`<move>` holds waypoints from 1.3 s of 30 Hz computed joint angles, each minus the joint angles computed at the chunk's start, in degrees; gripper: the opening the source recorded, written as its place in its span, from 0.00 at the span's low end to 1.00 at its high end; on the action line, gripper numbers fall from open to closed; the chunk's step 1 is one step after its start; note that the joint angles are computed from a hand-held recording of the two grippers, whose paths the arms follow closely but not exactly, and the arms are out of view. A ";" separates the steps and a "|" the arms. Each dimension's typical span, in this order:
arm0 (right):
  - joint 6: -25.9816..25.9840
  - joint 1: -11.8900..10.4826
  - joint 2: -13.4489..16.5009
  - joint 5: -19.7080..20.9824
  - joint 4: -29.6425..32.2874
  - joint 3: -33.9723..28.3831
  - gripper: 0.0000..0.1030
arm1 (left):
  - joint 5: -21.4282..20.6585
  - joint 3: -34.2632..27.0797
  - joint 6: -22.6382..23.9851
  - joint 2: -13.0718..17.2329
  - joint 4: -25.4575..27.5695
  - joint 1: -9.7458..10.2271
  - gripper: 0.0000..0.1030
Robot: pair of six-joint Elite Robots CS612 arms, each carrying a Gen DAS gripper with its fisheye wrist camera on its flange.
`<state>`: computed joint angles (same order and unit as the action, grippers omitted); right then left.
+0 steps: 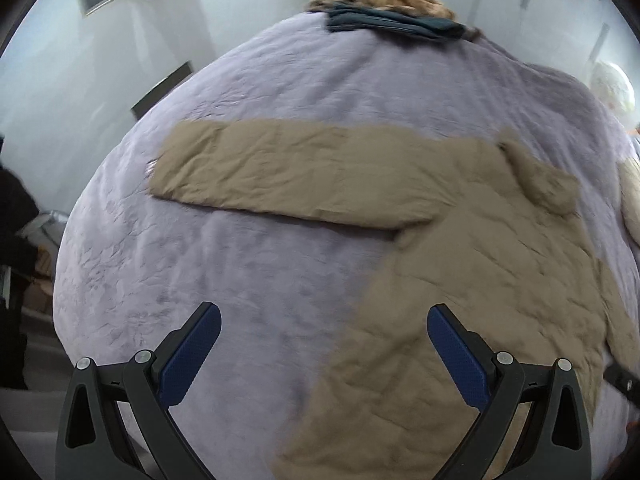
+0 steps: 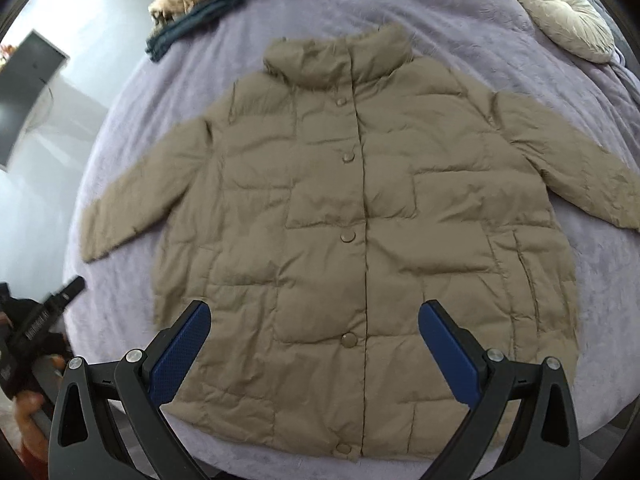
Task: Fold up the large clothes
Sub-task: 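Grasp the jacket sleeve cuff with the left tool and lift it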
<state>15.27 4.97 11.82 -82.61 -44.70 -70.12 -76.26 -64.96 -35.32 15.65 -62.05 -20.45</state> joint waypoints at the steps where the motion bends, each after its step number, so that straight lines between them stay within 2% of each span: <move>1: -0.42 0.31 0.10 -0.20 -0.13 0.48 1.00 | 0.31 -0.14 -0.35 0.51 -0.68 0.48 1.00; 4: -1.63 0.95 0.76 0.08 -0.43 1.23 1.00 | 0.81 0.13 -0.11 1.95 -3.68 1.98 1.00; 6: -2.05 1.39 0.84 -0.08 0.15 2.32 1.00 | -3.96 0.52 -0.51 2.92 -7.08 3.74 1.00; 8: -2.64 1.80 0.93 -0.01 0.60 3.45 1.00 | -8.61 0.92 -4.80 4.30 -11.31 5.77 1.00; 12: -4.35 2.70 2.03 -0.80 -1.78 3.76 1.00 | -12.04 3.31 -11.79 5.83 -17.54 8.40 1.00; 17: -6.53 3.44 3.41 -1.25 -5.38 3.75 1.00 | -14.78 8.08 -15.13 6.26 -25.97 10.50 1.00; 21: -8.28 3.92 3.70 -0.08 -10.15 5.20 1.00 | -15.01 12.58 -16.55 5.24 -31.06 11.41 1.00; 25: -9.00 4.43 2.68 0.64 -15.15 8.68 1.00 | -13.99 15.03 -19.14 4.64 -35.53 11.87 1.00; 26: -8.98 4.53 2.45 0.58 -16.24 9.46 1.00 | -13.13 15.10 -19.63 4.58 -35.73 11.79 0.92; 27: -8.91 4.58 2.15 0.86 -17.54 10.44 1.00 | -12.16 15.79 -19.77 4.18 -35.62 11.73 0.67; 28: -8.89 4.62 1.86 1.45 -18.48 11.21 0.99 | -12.54 16.98 -19.14 3.57 -35.61 11.90 0.48; 29: -8.89 4.62 1.54 1.90 -19.72 12.34 0.91 | -14.26 17.64 -18.58 3.32 -36.02 12.21 0.17; 30: -8.76 4.65 1.14 2.20 -20.82 13.63 0.72 | -16.55 18.06 -18.67 3.34 -37.54 12.60 0.12; 31: -8.56 4.68 0.66 2.59 -21.27 14.97 0.59 | -16.63 18.40 -18.62 3.13 -37.87 12.66 0.12; 32: -7.95 4.65 0.01 3.52 -21.56 16.80 0.32 | -16.12 18.78 -17.47 2.77 -38.04 12.62 0.09; 33: -6.87 4.41 -0.37 5.49 -21.88 18.26 0.19 | -15.42 19.01 -16.00 2.42 -38.20 12.48 0.09; 35: -4.02 3.87 -0.37 9.76 -24.24 19.94 0.13 | -14.04 19.14 -13.25 1.74 -38.99 12.15 0.09; 39: -1.59 4.13 -0.28 13.32 -32.25 23.06 0.11 | -11.74 18.37 -7.52 0.57 -40.01 11.43 0.09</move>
